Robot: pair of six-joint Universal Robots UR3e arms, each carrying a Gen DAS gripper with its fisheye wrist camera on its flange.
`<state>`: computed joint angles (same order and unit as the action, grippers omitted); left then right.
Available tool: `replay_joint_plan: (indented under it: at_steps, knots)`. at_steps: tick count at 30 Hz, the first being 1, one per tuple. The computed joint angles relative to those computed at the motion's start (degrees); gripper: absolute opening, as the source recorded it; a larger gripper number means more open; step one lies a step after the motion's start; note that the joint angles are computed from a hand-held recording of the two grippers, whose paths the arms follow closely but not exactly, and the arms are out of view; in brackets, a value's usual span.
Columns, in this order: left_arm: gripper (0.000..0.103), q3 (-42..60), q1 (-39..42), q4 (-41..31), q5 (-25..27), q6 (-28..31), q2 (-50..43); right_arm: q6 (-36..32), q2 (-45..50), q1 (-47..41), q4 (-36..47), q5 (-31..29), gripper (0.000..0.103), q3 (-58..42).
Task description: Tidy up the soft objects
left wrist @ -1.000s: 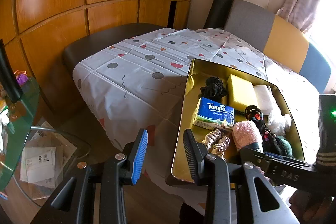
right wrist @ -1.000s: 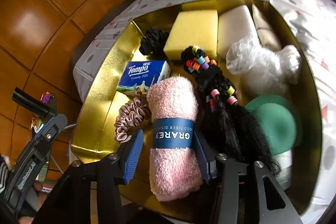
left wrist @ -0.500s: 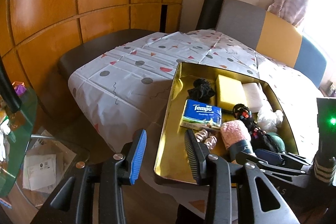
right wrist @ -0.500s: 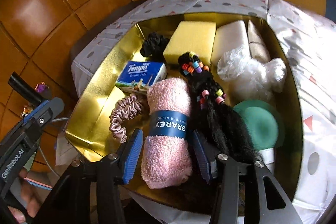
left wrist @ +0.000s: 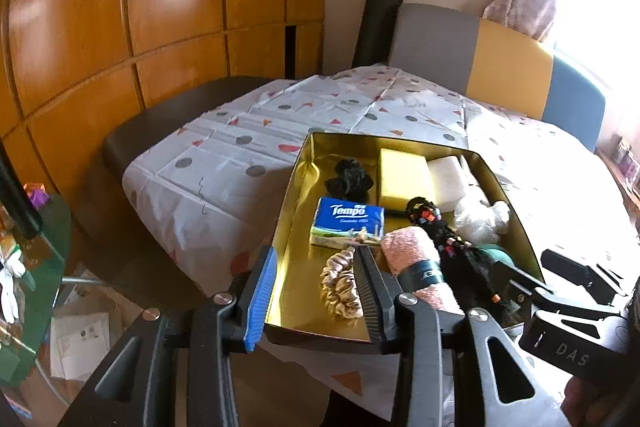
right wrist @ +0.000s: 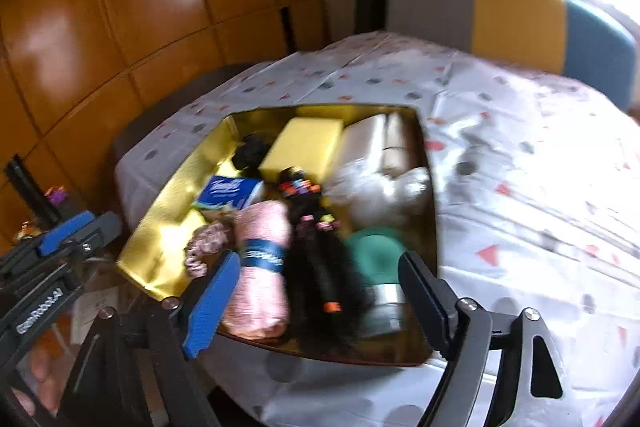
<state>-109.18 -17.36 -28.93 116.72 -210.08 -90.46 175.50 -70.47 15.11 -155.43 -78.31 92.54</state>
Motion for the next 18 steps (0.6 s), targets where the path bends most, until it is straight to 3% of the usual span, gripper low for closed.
replay_joint_plan:
  at_steps: [8, 18]
  knots:
    - [0.041, 2.93, -4.16, -0.56, 2.68, -1.11, -1.84, 0.82, -4.40, 0.02, -8.74, -6.30, 0.091, 7.02]
    - [0.041, 4.09, -5.64, -1.29, 3.97, -1.62, -2.73, 0.98, -5.38, -0.34, -10.78, -7.59, 0.091, 9.15]
